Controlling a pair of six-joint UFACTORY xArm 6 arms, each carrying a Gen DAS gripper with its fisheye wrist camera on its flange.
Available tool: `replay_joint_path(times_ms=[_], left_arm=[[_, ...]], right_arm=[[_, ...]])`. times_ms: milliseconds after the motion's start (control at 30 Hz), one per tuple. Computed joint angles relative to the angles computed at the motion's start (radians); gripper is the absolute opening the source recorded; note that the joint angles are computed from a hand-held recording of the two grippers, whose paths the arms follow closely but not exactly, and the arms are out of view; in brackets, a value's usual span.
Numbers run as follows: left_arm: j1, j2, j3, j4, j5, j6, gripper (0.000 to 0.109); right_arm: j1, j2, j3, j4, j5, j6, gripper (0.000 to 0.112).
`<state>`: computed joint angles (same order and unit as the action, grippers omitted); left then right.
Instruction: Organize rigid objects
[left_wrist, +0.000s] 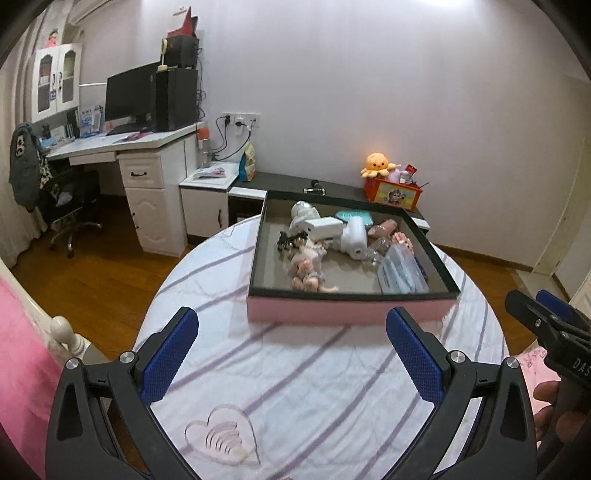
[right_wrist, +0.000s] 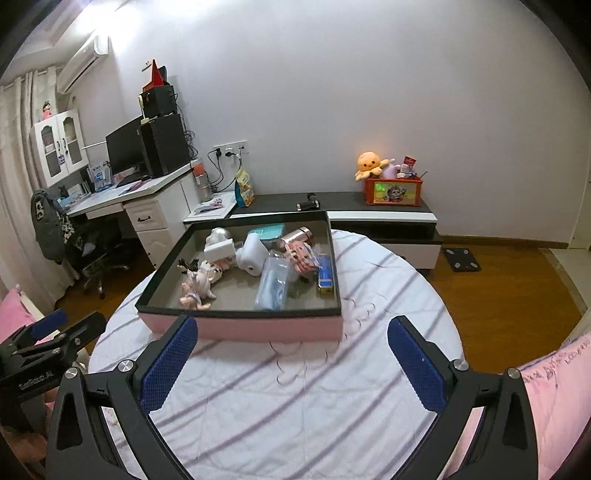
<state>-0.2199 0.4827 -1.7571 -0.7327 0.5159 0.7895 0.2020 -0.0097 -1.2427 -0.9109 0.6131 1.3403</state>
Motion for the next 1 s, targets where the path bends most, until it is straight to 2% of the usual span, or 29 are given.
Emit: replay_joint_path(times_ms=[133,400,600,1000], left_arm=[[0.0,-0.067,0.1,-0.021,-0.054,0.043,0.103],[0.002,-0.142,0.19,-0.076,-0.115,0.102,0.103],[-0.003,-0.171,0.22,-0.104,-0.126,0.138,0.103],[-0.004,-0.175,0.225,-0.093,-0.128,0.123,0.103]], right_arm=[[0.032,-0.029,0.033,-0.029,0.037,0.039,0.103],[0.063,-0.064,0.062,-0.063,0.056,0.074,0.103],[0.077,-0.07,0.067,-0.068,0.058,0.076,0.103],[0.081,-0.078,0.074,-0.069,0.061,0.079,0.103]])
